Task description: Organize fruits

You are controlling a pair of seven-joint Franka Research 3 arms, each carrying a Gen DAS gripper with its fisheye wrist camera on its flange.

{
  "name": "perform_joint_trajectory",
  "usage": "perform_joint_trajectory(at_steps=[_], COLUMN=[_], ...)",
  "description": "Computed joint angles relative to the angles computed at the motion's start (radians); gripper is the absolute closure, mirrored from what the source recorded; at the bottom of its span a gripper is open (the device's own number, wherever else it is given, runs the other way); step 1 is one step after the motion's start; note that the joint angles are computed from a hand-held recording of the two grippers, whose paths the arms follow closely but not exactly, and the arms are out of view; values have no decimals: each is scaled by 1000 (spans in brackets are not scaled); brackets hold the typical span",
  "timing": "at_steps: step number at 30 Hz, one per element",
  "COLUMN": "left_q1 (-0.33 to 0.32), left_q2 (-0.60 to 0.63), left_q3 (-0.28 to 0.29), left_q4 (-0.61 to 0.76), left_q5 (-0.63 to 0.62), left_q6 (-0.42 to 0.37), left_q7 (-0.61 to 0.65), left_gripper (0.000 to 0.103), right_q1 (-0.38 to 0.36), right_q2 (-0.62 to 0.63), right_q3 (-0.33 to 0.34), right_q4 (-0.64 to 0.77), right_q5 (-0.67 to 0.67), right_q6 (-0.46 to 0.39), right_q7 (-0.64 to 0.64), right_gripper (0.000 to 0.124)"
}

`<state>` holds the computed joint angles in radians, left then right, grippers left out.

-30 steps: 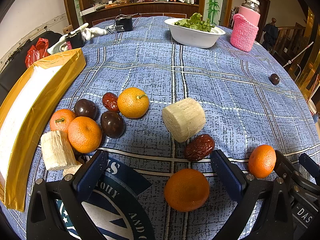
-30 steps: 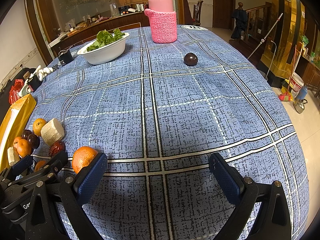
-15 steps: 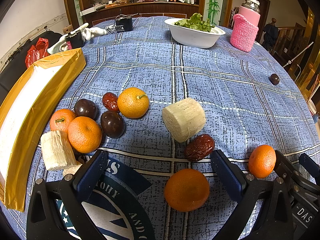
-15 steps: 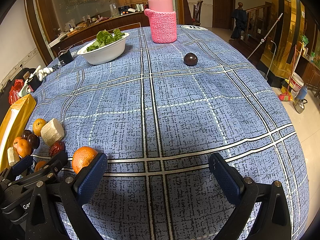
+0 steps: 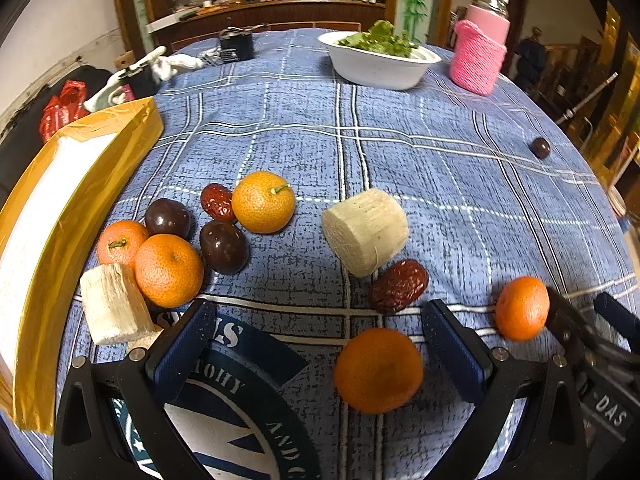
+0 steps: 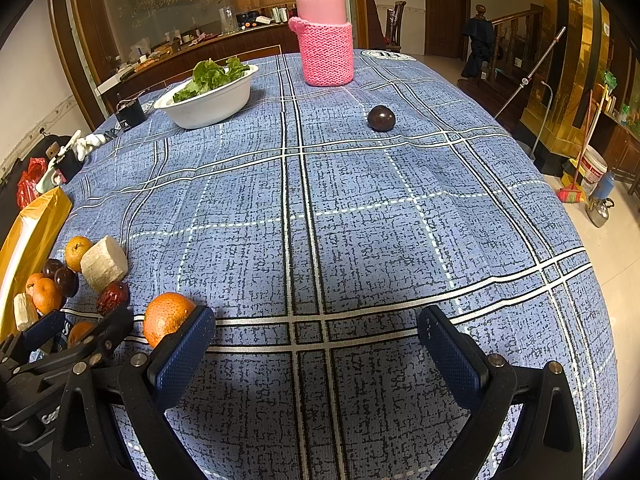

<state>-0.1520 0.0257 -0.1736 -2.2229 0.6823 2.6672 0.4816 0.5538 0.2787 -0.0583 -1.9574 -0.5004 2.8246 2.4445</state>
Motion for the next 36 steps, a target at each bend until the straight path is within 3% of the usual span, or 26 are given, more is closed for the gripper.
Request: perform_joint_trajectory(at_steps=[9,11,17,22,30,32,36], left_q1=[13,16,48,247,605,582,453], left_q2=[-24,-43,-190,-389,-726,-747,-739], left_q3=[2,1,6,-93,-284,-249,-114], left_q4=[-38,-64,-219,-339,-481,-498,-535], left_q5=[-139,-170,-179,29,135,118,36], left_q6=[46,71,250,388,516,505,469], left_q7=[213,256,261,100,-25,20,114], left_gripper=[0,0,0,0,0,0,0], right_q1=[9,27,8,3,0,-7,-29], right_q2=[5,15,10,10,9,8,16], right_q3=[-7,-11,8,13,17,26,64], right_q4=[5,37,34,34,33,32,68], right_q5=[-3,-34,-45,-48,-49,-36,58], right_q6=[-5,-75,-80,-82,-82,-85,-170], right_q7=[3,5,9,11,10,-16,-139], right_gripper=[21,21,21,21,21,21,21])
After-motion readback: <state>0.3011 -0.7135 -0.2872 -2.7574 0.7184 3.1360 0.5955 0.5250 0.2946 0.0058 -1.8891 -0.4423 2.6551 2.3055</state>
